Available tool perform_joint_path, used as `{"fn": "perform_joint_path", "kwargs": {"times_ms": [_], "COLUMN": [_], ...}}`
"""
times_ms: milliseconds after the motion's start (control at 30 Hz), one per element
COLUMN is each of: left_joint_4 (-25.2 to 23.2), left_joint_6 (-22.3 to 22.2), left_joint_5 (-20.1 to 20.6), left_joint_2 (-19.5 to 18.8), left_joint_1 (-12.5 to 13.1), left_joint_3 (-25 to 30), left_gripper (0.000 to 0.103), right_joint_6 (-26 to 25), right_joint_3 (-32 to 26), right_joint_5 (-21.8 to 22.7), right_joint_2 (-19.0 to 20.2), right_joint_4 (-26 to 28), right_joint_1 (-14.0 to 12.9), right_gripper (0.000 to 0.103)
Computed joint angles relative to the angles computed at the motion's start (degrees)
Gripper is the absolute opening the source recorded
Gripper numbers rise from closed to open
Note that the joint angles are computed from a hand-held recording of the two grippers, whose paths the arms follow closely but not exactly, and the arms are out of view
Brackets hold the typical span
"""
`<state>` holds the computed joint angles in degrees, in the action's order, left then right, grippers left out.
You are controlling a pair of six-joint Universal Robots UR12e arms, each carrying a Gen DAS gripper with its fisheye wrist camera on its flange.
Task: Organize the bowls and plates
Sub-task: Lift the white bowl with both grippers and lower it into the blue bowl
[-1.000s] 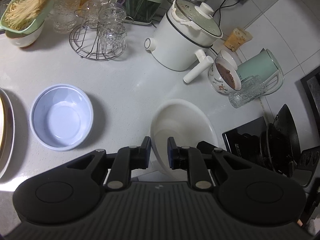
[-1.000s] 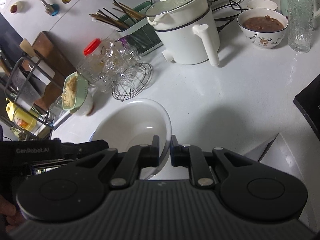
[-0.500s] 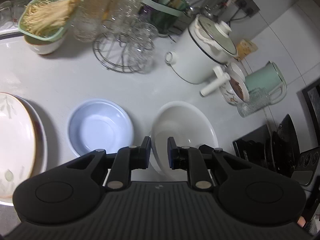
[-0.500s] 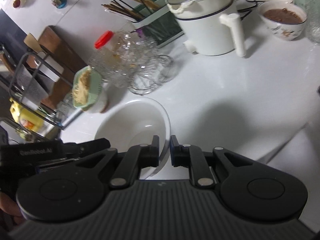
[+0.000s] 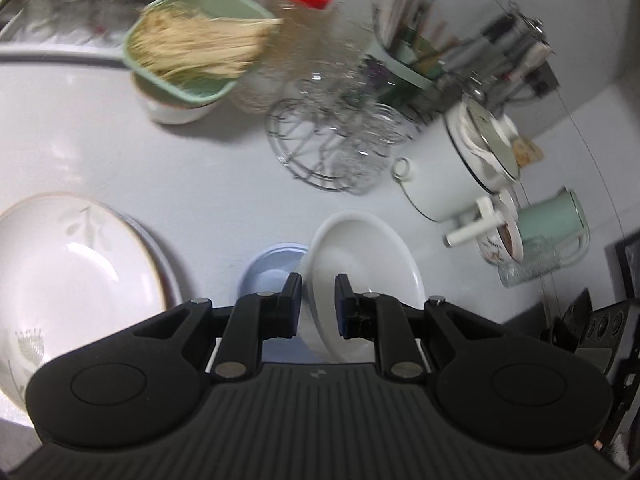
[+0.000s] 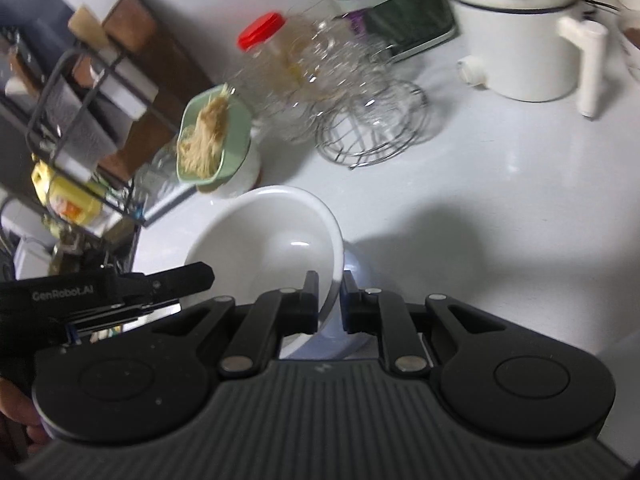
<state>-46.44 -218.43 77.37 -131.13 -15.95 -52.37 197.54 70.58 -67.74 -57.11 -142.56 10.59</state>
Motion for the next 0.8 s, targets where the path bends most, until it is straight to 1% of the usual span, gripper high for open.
{"fn": "perform_joint_path", "kwargs": {"times_ms": [133,200,267,333,433,567,600,667,700,767,800], "left_joint_4": [0.8,0.2,-0.5,-2.0,-3.2,-4.5,-5.1,-8.1,-7.9,-7.1,-6.4], "left_joint_6": [-2.5,-2.3,-2.1,-1.2,-0.2,0.3,0.9,2.6,2.5,1.5,0.6], "left_joint_5": [-1.3,-1.4,-2.1,-1.8,-1.7,-1.6,-1.7,-1.5,-0.5,0.2,0.2], "left_joint_2": [0.2,-0.3,-0.8,-1.4,-2.0,-2.5,-2.6,-3.0,-2.6,-1.9,-1.6], "left_joint_1": [0.9,1.0,1.0,0.8,0.7,0.6,0.6,0.5,0.4,0.4,0.5], "left_joint_3": [-1.8,-1.6,-1.4,-0.5,0.3,1.0,1.3,2.5,2.0,0.8,0.1], "left_gripper": [0.019,0.019,0.019,0.019,0.019,0.020,0.021,0.022,0.023,0.029,0.033], "right_joint_6": [-2.1,-3.4,-5.7,-7.0,-7.7,-7.8,-7.8,-8.2,-8.5,-9.1,-9.3], "right_joint_3": [-2.5,-3.6,-4.5,-4.9,-5.3,-5.3,-5.2,-5.3,-5.1,-5.2,-5.3], "right_joint_5": [-1.3,-2.7,-4.5,-6.2,-7.1,-6.7,-6.7,-7.0,-7.1,-7.3,-7.3], "right_joint_2": [1.6,2.4,3.0,3.4,3.7,3.7,3.6,3.6,3.4,3.2,3.1], "right_joint_4": [3.4,5.1,6.2,7.1,8.4,8.1,8.1,8.3,8.2,8.7,9.1], "right_joint_1": [0.9,1.4,1.9,2.1,2.2,2.0,2.0,1.9,1.9,1.8,1.8], "right_gripper": [0.014,0.014,0.014,0.014,0.014,0.014,0.014,0.014,0.014,0.014,0.018]}}
